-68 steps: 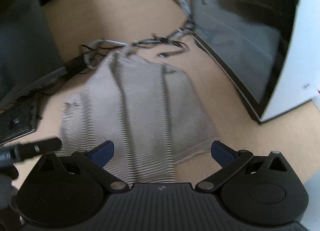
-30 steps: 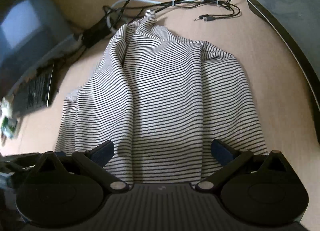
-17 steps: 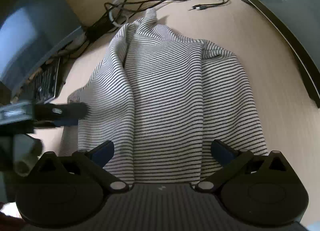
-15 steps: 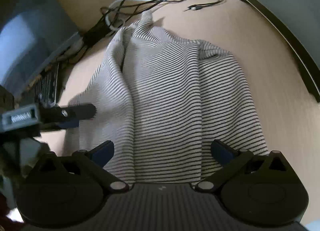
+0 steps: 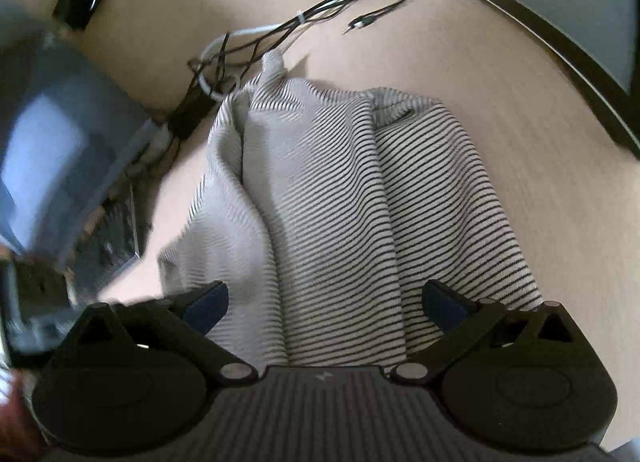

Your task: Fold clothes

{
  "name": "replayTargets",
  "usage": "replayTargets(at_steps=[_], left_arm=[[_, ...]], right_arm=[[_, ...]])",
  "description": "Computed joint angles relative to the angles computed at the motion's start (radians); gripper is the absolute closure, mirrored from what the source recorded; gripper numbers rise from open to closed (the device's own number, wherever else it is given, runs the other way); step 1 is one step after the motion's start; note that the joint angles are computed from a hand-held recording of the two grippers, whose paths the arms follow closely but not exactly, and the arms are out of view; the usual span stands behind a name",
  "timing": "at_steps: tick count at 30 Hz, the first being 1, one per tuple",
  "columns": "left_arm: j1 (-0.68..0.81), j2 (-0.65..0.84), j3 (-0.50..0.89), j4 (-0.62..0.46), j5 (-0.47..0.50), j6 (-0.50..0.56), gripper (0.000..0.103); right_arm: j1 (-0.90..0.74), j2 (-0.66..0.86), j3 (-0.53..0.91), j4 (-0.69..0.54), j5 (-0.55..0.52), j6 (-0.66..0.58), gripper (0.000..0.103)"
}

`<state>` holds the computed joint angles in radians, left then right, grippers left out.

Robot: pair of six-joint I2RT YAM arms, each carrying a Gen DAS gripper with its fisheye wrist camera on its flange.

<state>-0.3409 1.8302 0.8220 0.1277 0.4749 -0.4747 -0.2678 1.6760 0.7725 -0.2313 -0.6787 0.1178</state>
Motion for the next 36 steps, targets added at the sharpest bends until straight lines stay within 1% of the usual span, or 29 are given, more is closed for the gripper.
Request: replayTargets(at_steps=[1, 3, 4, 5, 8, 10, 12, 14, 15, 16, 17, 18, 20, 21, 22, 23, 24, 25, 26, 27, 28, 29, 31, 32, 34, 35, 36], left_arm=[[-0.003, 0.001, 0.004, 0.002, -0.014, -0.005, 0.091], [0.043, -0.03, -0.017, 0.034, 0.017, -0.039, 0.092], [0.079, -0.067, -0.04, 0.067, 0.024, -0.062, 0.092], [0.116, -0.102, -0.059, 0.1, 0.03, -0.085, 0.092], [0.285, -0.24, -0.112, 0.191, -0.023, -0.15, 0.092], [0.389, -0.243, -0.095, 0.167, 0.005, -0.146, 0.092], [0.489, -0.231, -0.064, 0.14, 0.031, -0.142, 0.092], [0.521, -0.195, -0.026, 0.067, 0.038, -0.063, 0.088], [0.53, -0.18, -0.015, 0.037, 0.048, -0.043, 0.073], [0.538, -0.164, -0.004, 0.006, 0.056, -0.022, 0.05], [0.547, -0.148, 0.008, -0.024, 0.063, -0.001, 0.04], [0.549, -0.149, 0.004, -0.028, 0.054, 0.002, 0.03], [0.564, -0.177, -0.028, -0.022, 0.042, 0.035, 0.027], [0.566, -0.209, -0.05, -0.017, 0.01, 0.047, 0.023], [0.569, -0.241, -0.071, -0.012, -0.022, 0.06, 0.02], [0.571, -0.274, -0.092, -0.007, -0.053, 0.074, 0.02], [0.558, -0.321, -0.117, -0.002, -0.093, 0.092, 0.018], [0.544, -0.368, -0.139, 0.001, -0.133, 0.111, 0.014], [0.53, -0.414, -0.16, 0.002, -0.17, 0.132, 0.012], [0.536, -0.442, -0.175, 0.0, -0.152, 0.159, 0.008], [0.54, -0.47, -0.189, -0.002, -0.133, 0.184, 0.007], [0.508, -0.47, -0.199, 0.004, -0.129, 0.184, 0.007], [0.443, -0.462, -0.217, 0.021, -0.124, 0.181, 0.006], [0.398, -0.442, -0.222, 0.029, -0.151, 0.173, 0.006], [0.312, -0.399, -0.223, 0.037, -0.216, 0.157, 0.006], [0.272, -0.377, -0.219, 0.036, -0.251, 0.15, 0.006], [0.254, -0.355, -0.218, 0.045, -0.25, 0.145, 0.006]], right_arm=[[-0.018, 0.011, 0.002, 0.006, -0.027, 0.021, 0.0], [-0.044, 0.025, 0.004, 0.012, -0.067, 0.053, 0.0], [-0.051, 0.029, 0.004, 0.013, -0.078, 0.06, 0.0], [-0.051, 0.027, 0.001, 0.013, -0.078, 0.058, 0.0], [-0.02, -0.006, -0.021, 0.02, -0.034, 0.037, 0.0], [0.009, -0.025, -0.031, 0.019, 0.001, 0.014, 0.0], [0.034, -0.03, -0.033, 0.007, 0.003, -0.009, 0.0], [0.069, -0.026, -0.03, -0.003, -0.018, -0.008, 0.0], [0.099, -0.029, -0.026, -0.008, -0.004, -0.005, 0.0], [0.137, -0.036, -0.021, -0.014, 0.025, -0.008, 0.0], [0.182, -0.044, -0.014, -0.022, 0.069, -0.019, 0.0], [0.234, -0.051, -0.003, -0.035, 0.132, -0.036, 0.0], [0.336, -0.056, 0.033, -0.075, 0.278, -0.071, 0.0], [0.382, -0.054, 0.053, -0.094, 0.347, -0.084, 0.0], [0.422, -0.053, 0.071, -0.106, 0.412, -0.092, 0.0], [0.459, -0.064, 0.08, -0.098, 0.476, -0.102, 0.002], [0.493, -0.091, 0.075, -0.062, 0.537, -0.118, 0.005], [0.526, -0.114, 0.072, -0.027, 0.598, -0.139, 0.008], [0.558, -0.133, 0.072, 0.01, 0.659, -0.165, 0.014], [0.587, -0.134, 0.086, 0.041, 0.705, -0.184, 0.025], [0.61, -0.104, 0.126, 0.064, 0.727, -0.186, 0.033], [0.629, -0.053, 0.175, 0.086, 0.746, -0.18, 0.043], [0.666, 0.069, 0.28, 0.126, 0.787, -0.167, 0.043], [0.684, 0.132, 0.33, 0.143, 0.807, -0.175, 0.043], [0.713, 0.257, 0.415, 0.166, 0.844, -0.235, 0.043], [0.715, 0.305, 0.445, 0.162, 0.859, -0.278, 0.046], [0.716, 0.352, 0.476, 0.158, 0.874, -0.32, 0.062]])
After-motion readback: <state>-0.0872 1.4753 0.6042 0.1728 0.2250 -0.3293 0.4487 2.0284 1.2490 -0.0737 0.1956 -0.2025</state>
